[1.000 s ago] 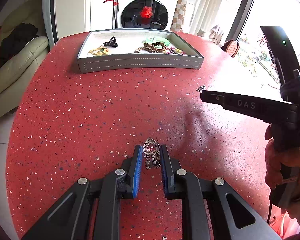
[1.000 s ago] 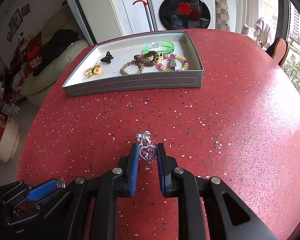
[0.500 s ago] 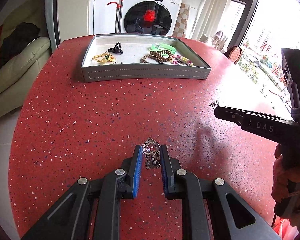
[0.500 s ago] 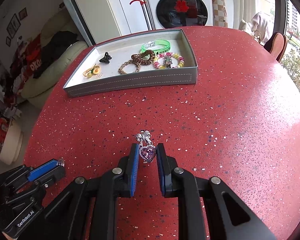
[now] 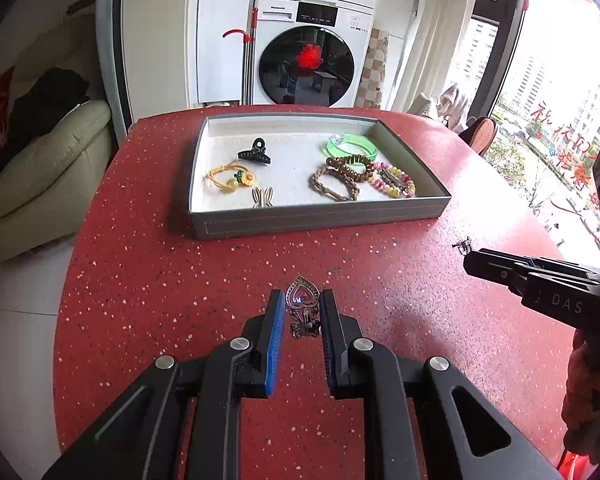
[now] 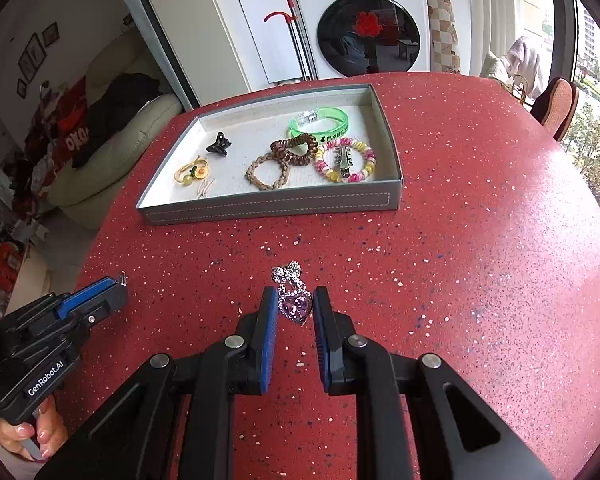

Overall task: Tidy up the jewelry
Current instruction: 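Carry the silver pendant over the tray with the left tool while the right tool carries the purple pendant, then lower and release the silver pendant in the tray while the right tool releases the purple pendant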

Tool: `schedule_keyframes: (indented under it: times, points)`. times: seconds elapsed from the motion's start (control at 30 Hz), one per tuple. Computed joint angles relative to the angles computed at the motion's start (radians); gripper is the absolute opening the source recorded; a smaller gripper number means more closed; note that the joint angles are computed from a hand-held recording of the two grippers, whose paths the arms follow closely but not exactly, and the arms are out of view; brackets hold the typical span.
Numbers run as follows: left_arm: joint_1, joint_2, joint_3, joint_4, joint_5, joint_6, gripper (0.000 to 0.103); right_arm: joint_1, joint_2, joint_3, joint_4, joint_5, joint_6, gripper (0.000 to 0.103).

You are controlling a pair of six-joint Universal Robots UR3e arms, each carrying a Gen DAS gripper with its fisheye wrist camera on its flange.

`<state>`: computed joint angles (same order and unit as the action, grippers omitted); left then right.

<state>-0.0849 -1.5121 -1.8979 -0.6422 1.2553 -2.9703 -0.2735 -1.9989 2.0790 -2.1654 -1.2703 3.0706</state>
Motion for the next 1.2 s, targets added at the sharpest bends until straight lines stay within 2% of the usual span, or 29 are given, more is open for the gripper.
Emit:
schedule_keyframes:
  times: [0.37,0.6,0.83,1.2]
  points:
    - [-0.028,-0.161,0.222,-0.025,0.011,-0.016,0.036,0.030,0.161,-0.166,-0.036,-0.010,0.010,0.020]
    - [-0.048,-0.296,0.413,-0.027,0.058,-0.040,0.036,0.026,0.302,-0.299,-0.052,0.026,0.039,0.020]
    - [-0.060,-0.460,0.613,-0.068,0.107,-0.078,0.036,0.029,0.446,-0.407,-0.073,0.039,0.085,0.020]
    - [-0.101,-0.728,0.950,-0.189,0.192,-0.102,0.036,0.085,0.665,-0.581,-0.091,-0.023,0.121,0.019]
